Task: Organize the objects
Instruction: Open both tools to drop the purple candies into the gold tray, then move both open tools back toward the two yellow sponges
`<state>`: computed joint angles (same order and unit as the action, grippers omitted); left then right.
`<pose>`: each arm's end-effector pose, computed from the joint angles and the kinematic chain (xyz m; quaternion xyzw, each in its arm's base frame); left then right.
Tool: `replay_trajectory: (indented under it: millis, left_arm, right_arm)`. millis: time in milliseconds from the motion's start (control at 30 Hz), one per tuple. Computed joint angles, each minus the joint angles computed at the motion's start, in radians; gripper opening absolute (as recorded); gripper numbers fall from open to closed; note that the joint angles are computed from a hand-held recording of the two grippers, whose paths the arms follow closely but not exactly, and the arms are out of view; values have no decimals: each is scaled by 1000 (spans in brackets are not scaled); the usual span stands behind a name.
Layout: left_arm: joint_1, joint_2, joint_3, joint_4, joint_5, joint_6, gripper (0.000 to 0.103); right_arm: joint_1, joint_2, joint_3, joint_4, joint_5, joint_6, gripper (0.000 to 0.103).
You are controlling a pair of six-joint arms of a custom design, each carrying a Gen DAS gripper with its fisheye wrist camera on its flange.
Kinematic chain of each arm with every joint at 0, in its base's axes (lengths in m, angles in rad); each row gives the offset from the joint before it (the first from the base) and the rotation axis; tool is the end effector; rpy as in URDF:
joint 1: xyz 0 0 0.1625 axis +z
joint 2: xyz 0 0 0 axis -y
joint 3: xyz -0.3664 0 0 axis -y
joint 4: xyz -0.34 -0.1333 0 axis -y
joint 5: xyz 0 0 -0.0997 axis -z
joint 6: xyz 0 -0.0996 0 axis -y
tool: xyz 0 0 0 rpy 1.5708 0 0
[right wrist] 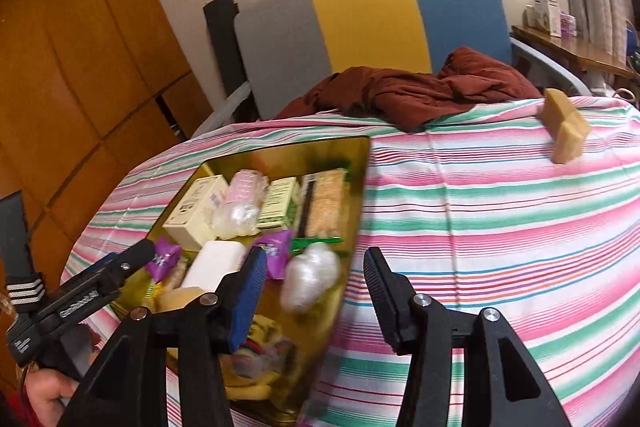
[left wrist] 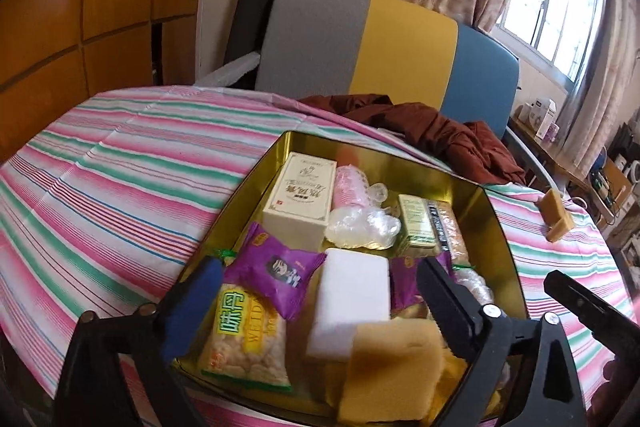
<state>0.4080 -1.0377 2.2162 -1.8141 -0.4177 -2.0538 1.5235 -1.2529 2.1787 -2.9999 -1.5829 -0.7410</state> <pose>-0.2257 -0.3420 0.0597 -0.1007 0.7812 -0.5004 0.3594 0.1105 -0.4600 0.1997 0.3278 -0.9113 0.2277 0.1010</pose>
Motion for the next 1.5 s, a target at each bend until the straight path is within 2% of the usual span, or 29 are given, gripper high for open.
replay_trajectory:
  millis: [100,300,500,800,900,1100,1333,1500]
  left_arm:
    - [-11,31,-41,44,7,-23,103]
    - [-24,106,-122,6,26,77,103]
    - [-19,186,-177,-190,33,284,103]
    - [9,329,-299,-435,10,575,103]
    - [29,387,-372,-486,1,682,103]
    - [77,528,-541,-676,-9,957,103]
    - [153,743,-837,-862,-75,1316,103]
    - [202,880,-1075,-805,-106,1448,103]
  right_arm:
    - [-20,-15,-7,13,3,6,51]
    - [-55,-28,-19,1,-16,3,51]
    - [-90,-31,-23,-95,-42,-6,51]
    - [-162,-21,-97,-110,-61,-32,51]
    - [-179,-5,-135,-117,-75,-63,51]
    - [-210,27,-225,-116,-68,-87,51]
    - [-254,85,-345,-118,-90,-71,51]
    - [-279,116,-427,-98,-104,-19,51]
